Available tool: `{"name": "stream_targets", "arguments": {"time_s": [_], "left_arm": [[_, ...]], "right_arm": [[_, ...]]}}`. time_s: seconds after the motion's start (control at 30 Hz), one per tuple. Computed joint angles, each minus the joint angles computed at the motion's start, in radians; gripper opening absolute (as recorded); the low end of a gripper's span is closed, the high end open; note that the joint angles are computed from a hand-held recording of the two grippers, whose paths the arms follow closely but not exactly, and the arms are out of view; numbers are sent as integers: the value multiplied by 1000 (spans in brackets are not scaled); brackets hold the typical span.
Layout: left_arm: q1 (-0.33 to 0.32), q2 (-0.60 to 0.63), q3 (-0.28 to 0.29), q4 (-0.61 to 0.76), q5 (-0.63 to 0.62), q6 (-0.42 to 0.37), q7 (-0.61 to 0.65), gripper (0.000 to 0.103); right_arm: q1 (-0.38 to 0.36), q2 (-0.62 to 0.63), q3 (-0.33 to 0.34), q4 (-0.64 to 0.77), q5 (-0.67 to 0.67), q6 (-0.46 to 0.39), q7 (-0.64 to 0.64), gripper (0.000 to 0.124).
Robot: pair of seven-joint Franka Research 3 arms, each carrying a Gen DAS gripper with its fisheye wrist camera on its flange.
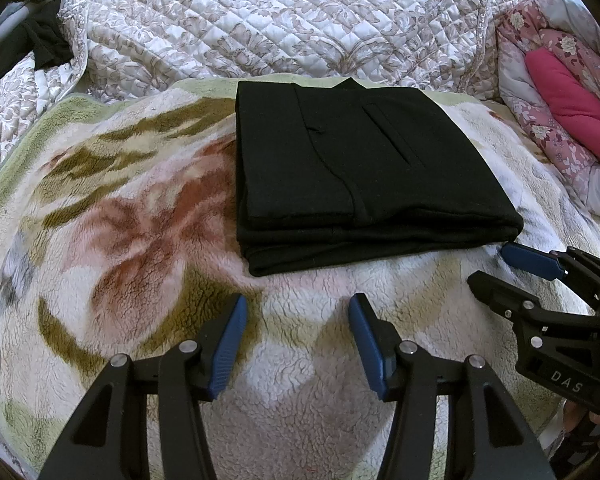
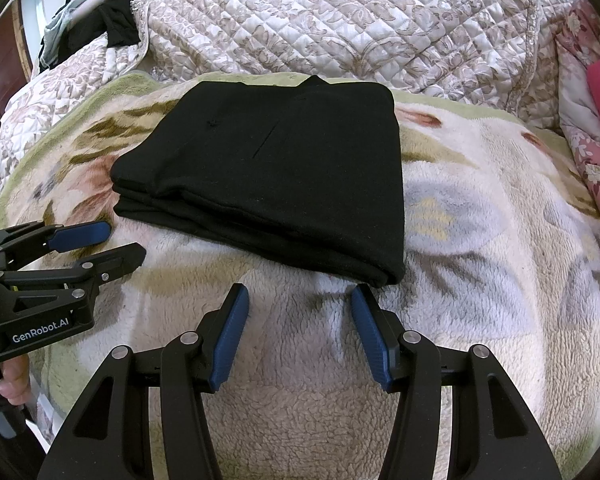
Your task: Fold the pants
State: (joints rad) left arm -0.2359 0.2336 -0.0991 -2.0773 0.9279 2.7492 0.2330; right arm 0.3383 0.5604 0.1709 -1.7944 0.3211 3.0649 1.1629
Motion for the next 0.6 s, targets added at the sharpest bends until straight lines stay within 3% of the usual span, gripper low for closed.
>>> {"name": "stream_targets", "arguments": {"time_s": [0.6], "left_arm": [[-2,5,0,9,-11,-3,10,56]], "right_arm": [[5,0,-5,-1,-1,3,3,54]]}}
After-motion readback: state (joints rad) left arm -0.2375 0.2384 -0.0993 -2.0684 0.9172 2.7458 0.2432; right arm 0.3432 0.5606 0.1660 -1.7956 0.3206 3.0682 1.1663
